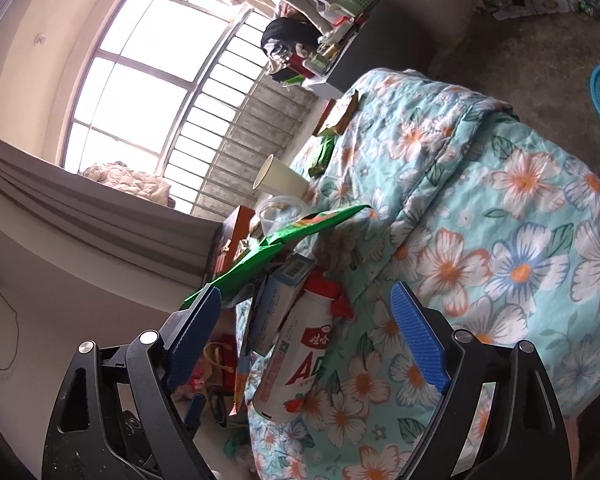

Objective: Collect trash
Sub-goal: 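Move both open grippers back to the trash pile on the bed, then lower the left gripper onto the clear plastic cup while the right reaches the green chip bag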

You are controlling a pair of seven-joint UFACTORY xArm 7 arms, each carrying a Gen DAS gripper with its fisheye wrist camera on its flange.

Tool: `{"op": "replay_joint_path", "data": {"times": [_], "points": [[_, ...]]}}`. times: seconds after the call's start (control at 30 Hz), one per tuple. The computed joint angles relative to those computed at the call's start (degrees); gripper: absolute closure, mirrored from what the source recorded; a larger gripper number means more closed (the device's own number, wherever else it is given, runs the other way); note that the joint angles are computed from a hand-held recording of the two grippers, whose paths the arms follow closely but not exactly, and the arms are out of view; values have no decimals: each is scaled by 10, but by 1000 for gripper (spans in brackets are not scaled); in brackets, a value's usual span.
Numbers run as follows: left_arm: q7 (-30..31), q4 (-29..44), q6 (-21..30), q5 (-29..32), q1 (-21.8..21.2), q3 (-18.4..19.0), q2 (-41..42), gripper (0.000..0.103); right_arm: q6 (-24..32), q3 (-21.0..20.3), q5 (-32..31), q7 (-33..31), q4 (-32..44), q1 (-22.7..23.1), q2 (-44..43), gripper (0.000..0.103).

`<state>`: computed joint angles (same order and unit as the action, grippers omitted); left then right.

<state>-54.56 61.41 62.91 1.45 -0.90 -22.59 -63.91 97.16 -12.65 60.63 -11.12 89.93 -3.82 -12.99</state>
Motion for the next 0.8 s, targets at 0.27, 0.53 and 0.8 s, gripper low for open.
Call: {"op": "replay_joint_path", "data": {"times": [0.27, 0.53, 0.8], "points": [[10, 0, -9, 11, 15, 47, 5, 9, 38, 31, 92, 87, 37, 2, 75, 20], [144, 156, 26, -69, -55, 216, 199, 9, 45, 73, 97, 96, 77, -12, 115, 20], [211, 326, 152, -165, -30, 317, 473, 28, 56, 81, 89, 92, 67, -33, 135, 20]]}}
